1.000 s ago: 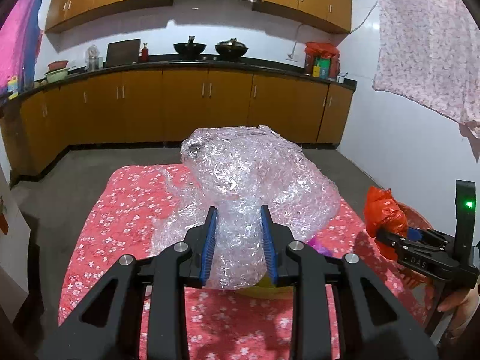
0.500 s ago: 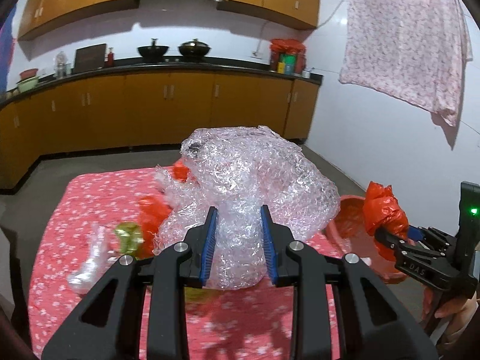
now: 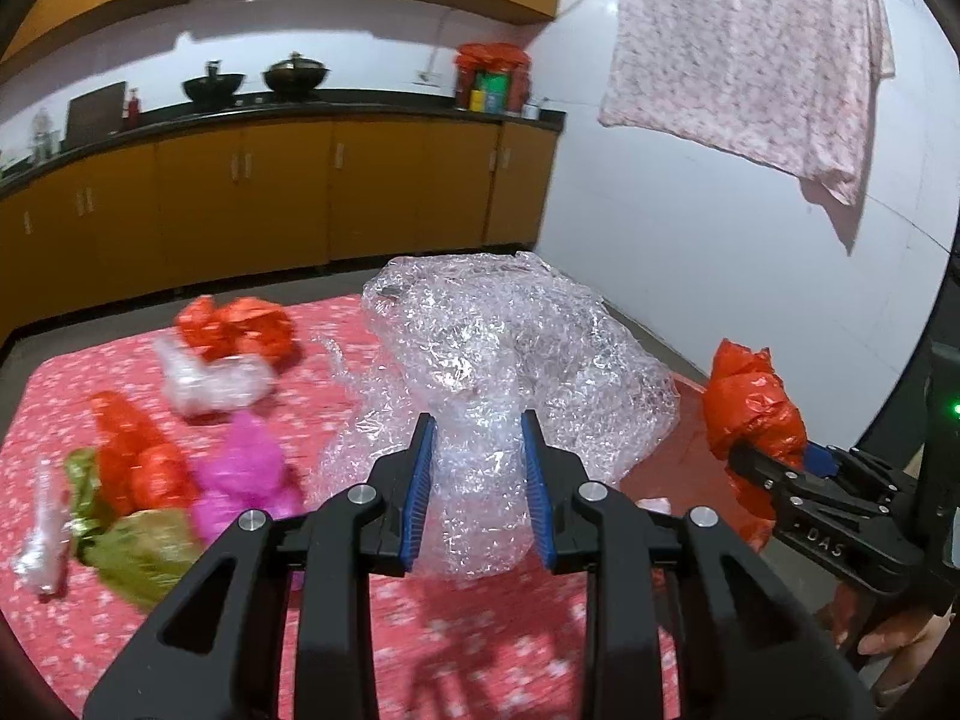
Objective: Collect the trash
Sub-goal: 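Carry the bubble wrap and red bag toward the orange basket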
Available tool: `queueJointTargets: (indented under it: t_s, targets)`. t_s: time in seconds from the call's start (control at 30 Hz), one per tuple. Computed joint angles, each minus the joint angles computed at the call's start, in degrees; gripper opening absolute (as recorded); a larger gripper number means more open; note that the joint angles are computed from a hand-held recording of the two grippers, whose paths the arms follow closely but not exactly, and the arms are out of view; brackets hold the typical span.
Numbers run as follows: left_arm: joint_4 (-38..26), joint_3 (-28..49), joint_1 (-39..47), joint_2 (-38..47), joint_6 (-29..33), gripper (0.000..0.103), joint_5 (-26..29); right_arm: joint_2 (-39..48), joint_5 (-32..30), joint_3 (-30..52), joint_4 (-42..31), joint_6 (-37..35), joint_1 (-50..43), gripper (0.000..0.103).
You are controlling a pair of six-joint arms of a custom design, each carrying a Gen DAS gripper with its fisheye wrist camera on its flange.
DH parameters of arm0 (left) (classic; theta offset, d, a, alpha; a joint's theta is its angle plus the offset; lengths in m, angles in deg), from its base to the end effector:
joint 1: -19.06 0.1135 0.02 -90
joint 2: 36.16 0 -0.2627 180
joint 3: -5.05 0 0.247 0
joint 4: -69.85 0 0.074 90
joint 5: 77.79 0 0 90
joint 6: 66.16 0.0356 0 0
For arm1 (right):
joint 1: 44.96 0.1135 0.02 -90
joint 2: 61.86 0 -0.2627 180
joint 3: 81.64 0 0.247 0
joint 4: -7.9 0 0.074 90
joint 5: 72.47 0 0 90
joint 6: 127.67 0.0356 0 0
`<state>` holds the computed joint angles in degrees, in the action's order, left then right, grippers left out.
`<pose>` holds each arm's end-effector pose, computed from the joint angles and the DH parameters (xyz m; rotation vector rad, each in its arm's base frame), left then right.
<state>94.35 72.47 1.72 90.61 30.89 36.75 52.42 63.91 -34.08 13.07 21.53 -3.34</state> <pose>0.3683 -0.1305 0.0506 0.6953 2.0571 -0.5684 0.2209 0.1618 0.0394 0.5762 2.1522 -0.1720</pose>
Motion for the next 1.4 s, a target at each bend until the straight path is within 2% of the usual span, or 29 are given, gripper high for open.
queueJointTargets:
  t_s: [0.4,1.23,1.3,1.37,1.4]
  targets:
    - [-4.0,7.5,-7.8,5.7,-1.9,0.029,-2.3,1.7,-0.1,-4.2,5.9,-1.3,-5.4,0.053]
    - [-12.0,20.3,-14.8,13.8,-2.3,0.03,-5.4,7.5,-1.6,-7.7,20.7,-4.3,-11.7,0.054]
    - [-12.8,21.0,-14.8,14.3,-2.6,0.037,-4.5,8.3,-1.5,-8.2,22.8,-5.0,-12.0,0.055]
    - [-13.3,21.4,-14.6,14.4,-2.8,0.058,-4.0,8.6,-1.7,-8.7,24.7,-6.0,-12.3,0.061]
    - [-13.0,21.3,-14.4,14.5,-2.9,0.061,-3.8,9.1,-1.5,-8.8,25.5,-6.0,-12.2,0.065]
